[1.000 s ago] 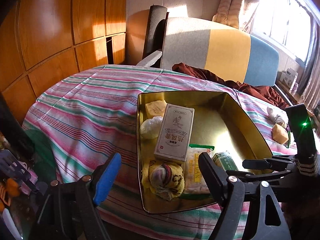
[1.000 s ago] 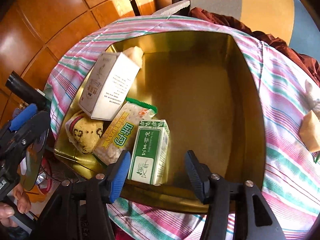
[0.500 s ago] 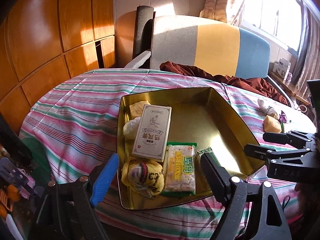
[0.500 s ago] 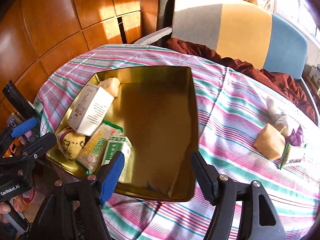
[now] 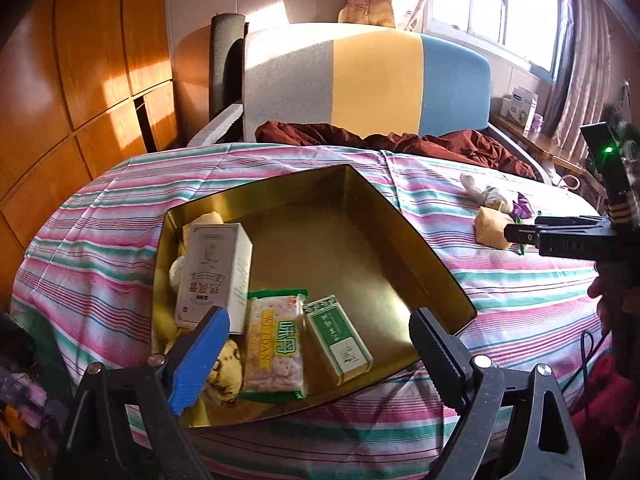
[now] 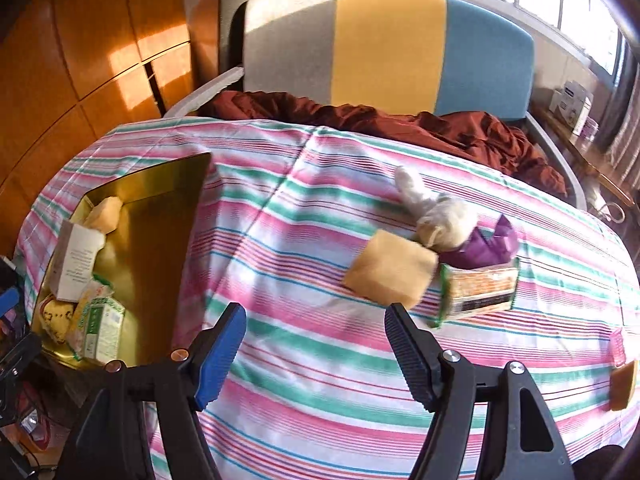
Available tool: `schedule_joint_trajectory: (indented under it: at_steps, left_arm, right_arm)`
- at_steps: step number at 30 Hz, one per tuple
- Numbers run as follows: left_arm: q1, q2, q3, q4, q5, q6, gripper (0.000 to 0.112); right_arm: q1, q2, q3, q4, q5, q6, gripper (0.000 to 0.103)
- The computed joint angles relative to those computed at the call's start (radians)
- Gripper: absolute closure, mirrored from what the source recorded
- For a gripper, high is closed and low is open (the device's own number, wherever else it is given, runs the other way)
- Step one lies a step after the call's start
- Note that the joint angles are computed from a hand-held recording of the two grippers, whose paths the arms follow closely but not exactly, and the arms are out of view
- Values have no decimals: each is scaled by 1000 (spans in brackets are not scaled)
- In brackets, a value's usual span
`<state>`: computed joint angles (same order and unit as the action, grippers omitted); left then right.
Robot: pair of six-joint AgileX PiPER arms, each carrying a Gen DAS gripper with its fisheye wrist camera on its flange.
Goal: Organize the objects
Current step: 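Move both tools back from the tray toward the remaining items, then grasp the yellow sponge with the left tool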
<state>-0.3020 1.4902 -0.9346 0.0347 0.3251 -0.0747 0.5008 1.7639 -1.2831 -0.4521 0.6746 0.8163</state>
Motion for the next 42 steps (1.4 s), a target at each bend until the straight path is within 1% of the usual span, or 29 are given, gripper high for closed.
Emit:
schedule_joint_trajectory:
  at_steps: [2, 8, 11, 13, 14, 16, 17, 19, 21, 26, 30, 36, 42]
  left_arm:
    - [-26, 14, -18, 19, 8, -22, 20]
    - [-84, 59, -65, -5, 37, 3, 20]
    - [-110, 79, -87, -22, 50, 28, 20]
    - [-135, 98, -112, -8, 62, 13, 20]
    - [-146, 106, -124, -5, 66, 9, 20]
    - [-171, 126, -155, 4, 75, -5, 17]
    - [-184, 141, -176, 3, 81, -7, 16]
    - [-209, 177, -227, -5, 102, -9, 15]
    - [-235, 218, -288, -27, 127, 2, 14]
    - [-314, 336, -453, -9, 190, -13, 11]
    - [-352, 447, -606, -17, 265, -7, 10]
    - [-383, 595, -810, 24, 368, -37, 10]
    - [-390, 785, -1103, 36, 508, -33, 10]
  right_arm:
    - [-60, -23, 27, 1, -2, -1, 30]
    - [-225, -52, 102, -20, -43, 19, 30]
    - [-313, -48, 144, -15, -98, 21, 30]
    - [-375, -47, 181, -3, -146, 47, 30]
    - [-403, -42, 193, 27, -156, 51, 30]
    - [-459, -35, 194, 142, -153, 0, 30]
    - [-476, -45, 210, 169, -169, -11, 30]
    - [-492, -54, 223, 194, -172, -20, 28]
    - [-499, -46, 218, 227, -157, -43, 28]
    - [-510, -38, 216, 303, -158, -110, 28]
    - [-520, -31, 210, 352, -151, -163, 28]
    - [-531, -40, 216, 401, -156, -206, 28]
    - [-554, -47, 227, 471, -175, -259, 28]
